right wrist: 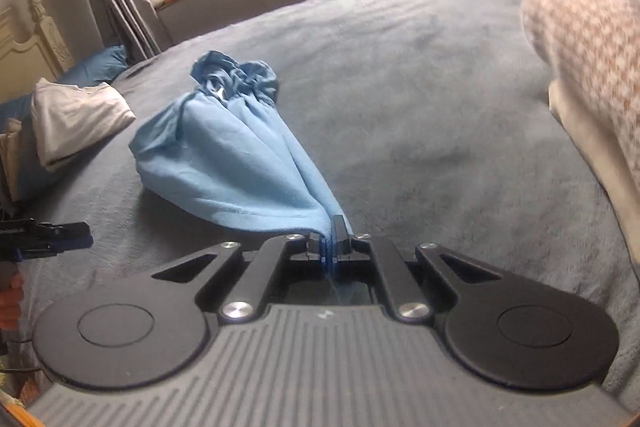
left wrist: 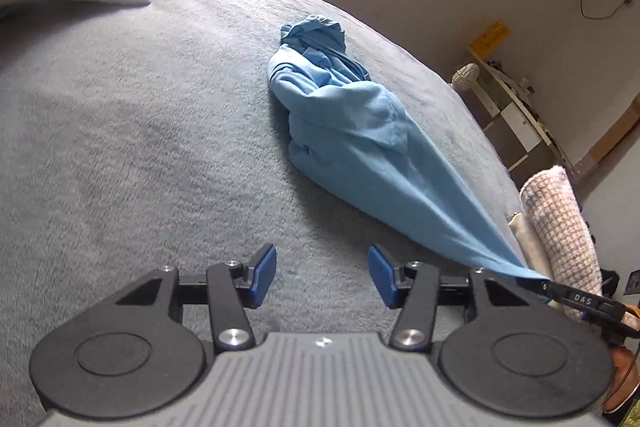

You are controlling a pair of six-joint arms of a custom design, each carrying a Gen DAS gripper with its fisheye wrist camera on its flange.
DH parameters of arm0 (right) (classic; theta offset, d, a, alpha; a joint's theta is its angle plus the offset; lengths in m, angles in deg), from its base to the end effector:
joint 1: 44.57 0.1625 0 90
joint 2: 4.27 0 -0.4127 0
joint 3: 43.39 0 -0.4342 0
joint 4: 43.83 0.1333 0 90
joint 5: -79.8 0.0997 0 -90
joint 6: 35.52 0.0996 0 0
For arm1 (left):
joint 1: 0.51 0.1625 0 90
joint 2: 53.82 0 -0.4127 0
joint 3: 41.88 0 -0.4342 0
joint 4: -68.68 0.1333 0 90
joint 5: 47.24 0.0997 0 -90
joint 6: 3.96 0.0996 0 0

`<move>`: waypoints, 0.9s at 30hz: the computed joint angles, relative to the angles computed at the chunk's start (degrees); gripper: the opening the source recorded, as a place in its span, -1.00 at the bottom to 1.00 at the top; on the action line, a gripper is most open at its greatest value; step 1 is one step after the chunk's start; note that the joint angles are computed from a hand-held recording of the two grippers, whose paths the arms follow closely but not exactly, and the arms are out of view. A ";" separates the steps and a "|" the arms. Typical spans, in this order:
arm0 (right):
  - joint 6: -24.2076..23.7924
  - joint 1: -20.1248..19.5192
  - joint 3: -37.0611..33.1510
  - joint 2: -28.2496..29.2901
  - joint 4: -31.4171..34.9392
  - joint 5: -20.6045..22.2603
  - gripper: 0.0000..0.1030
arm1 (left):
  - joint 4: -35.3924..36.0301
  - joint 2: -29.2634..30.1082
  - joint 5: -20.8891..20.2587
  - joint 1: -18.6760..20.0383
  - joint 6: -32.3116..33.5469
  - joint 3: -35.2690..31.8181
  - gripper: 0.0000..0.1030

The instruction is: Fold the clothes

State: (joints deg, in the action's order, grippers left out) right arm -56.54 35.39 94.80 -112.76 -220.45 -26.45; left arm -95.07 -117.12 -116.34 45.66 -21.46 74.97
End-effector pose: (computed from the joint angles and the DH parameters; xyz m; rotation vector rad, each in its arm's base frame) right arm 0.0374 -0.3934 0.3701 0.0443 -2.3812 1.1493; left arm -0.2723 -0.5275 0.1290 0.5718 2.8658 -0.7222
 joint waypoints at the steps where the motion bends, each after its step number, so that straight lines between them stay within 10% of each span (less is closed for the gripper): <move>1: 0.73 -0.73 0.31 0.23 -0.28 0.54 -0.98 | 0.09 0.60 0.57 -0.14 1.38 -0.67 0.10; 11: 2.79 -2.18 0.72 -1.56 -0.11 5.63 -0.98 | -0.20 13.60 5.27 0.37 18.24 -12.87 0.21; 13: 2.63 -1.91 0.59 -1.70 -0.25 5.74 -0.98 | 1.37 14.95 4.17 0.88 17.62 -14.91 -0.02; 15: 2.49 -1.33 0.30 -1.39 -0.90 5.41 -0.98 | 2.98 16.27 3.09 1.35 16.98 -16.95 -0.89; 16: 2.42 -1.03 0.10 -1.15 -1.35 5.27 -0.98 | 4.13 16.27 2.87 1.25 16.23 -17.44 -0.88; 27: -4.74 3.14 -2.11 -2.65 0.66 9.40 -0.98 | 8.75 -1.42 -6.79 0.05 7.85 -10.29 -0.91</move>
